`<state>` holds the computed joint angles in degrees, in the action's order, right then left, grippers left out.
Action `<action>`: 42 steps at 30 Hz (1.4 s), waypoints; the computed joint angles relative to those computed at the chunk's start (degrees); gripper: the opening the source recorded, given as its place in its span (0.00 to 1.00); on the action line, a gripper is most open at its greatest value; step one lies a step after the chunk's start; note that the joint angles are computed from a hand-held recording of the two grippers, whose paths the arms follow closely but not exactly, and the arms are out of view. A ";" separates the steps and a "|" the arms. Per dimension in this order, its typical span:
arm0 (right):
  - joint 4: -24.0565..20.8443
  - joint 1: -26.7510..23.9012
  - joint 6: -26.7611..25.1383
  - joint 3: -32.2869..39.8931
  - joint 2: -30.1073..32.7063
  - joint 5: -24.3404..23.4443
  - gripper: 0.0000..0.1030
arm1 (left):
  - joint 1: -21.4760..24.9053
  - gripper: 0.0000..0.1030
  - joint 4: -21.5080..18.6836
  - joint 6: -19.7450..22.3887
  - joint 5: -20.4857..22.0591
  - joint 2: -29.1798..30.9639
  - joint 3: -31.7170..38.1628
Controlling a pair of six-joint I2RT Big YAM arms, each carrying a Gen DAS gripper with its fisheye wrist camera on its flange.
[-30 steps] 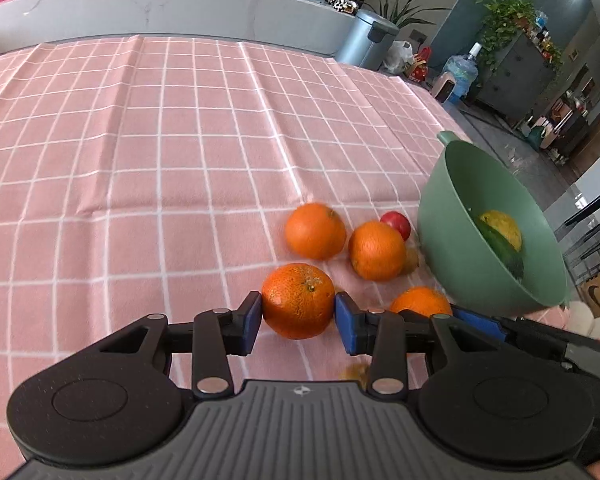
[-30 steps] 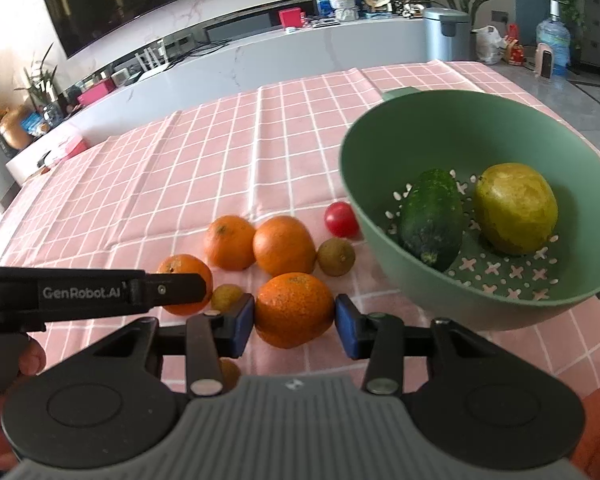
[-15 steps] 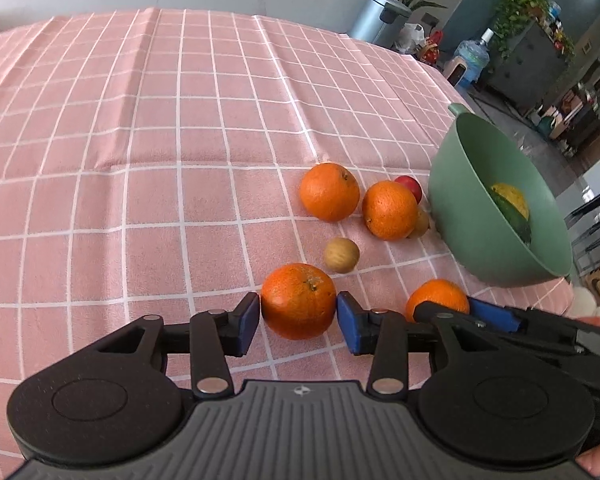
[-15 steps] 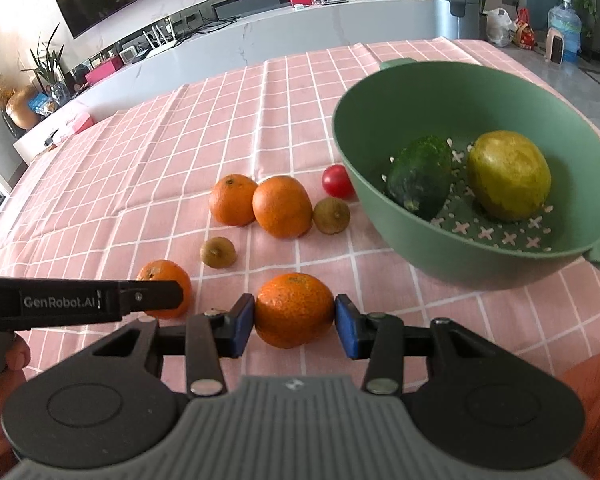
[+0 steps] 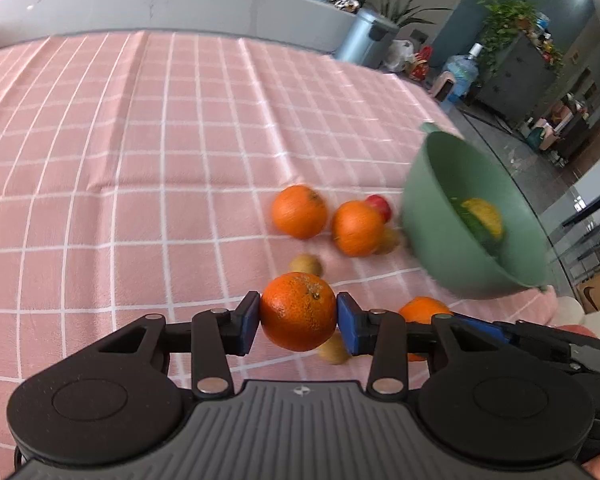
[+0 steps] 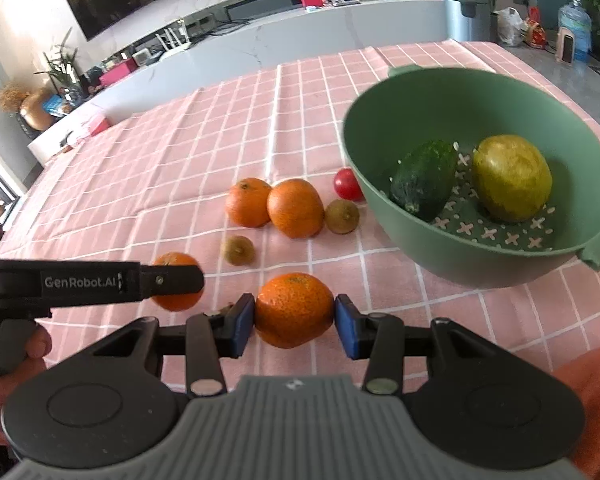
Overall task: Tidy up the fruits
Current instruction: 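Carry the orange in the left gripper while the right gripper carries its orange over the colander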
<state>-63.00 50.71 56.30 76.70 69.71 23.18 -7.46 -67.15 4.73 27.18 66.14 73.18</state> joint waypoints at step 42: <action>-20.21 -30.83 -53.49 7.04 -1.49 -27.69 0.39 | -27.33 0.45 -11.51 19.10 -9.92 18.27 22.39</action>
